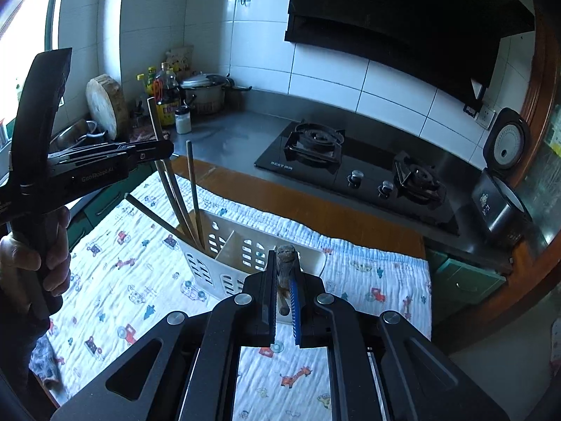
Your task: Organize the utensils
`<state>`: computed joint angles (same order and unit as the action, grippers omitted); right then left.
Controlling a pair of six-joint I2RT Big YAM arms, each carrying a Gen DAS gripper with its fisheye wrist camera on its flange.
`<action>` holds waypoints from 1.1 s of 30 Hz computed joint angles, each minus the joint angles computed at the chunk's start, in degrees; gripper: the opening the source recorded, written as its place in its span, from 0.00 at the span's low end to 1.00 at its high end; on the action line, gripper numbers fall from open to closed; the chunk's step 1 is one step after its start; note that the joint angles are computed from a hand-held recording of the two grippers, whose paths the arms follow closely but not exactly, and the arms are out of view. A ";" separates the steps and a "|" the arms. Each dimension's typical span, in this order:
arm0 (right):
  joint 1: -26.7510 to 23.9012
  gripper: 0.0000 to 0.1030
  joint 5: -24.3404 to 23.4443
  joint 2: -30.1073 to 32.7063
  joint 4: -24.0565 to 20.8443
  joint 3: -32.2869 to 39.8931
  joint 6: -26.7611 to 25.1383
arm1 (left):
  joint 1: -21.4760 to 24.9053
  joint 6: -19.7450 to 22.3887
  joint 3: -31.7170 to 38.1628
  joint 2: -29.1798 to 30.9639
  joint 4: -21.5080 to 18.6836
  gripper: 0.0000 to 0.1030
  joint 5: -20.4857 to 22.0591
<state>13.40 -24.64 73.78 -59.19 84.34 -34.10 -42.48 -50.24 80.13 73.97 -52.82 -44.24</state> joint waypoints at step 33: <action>-4.50 0.56 -4.18 -5.80 3.63 -4.68 3.15 | -8.90 -8.23 3.32 0.15 -11.24 0.71 -7.49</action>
<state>8.90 -28.83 67.97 -55.56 79.66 -30.95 -51.38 -58.47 83.45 74.12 -64.06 -51.73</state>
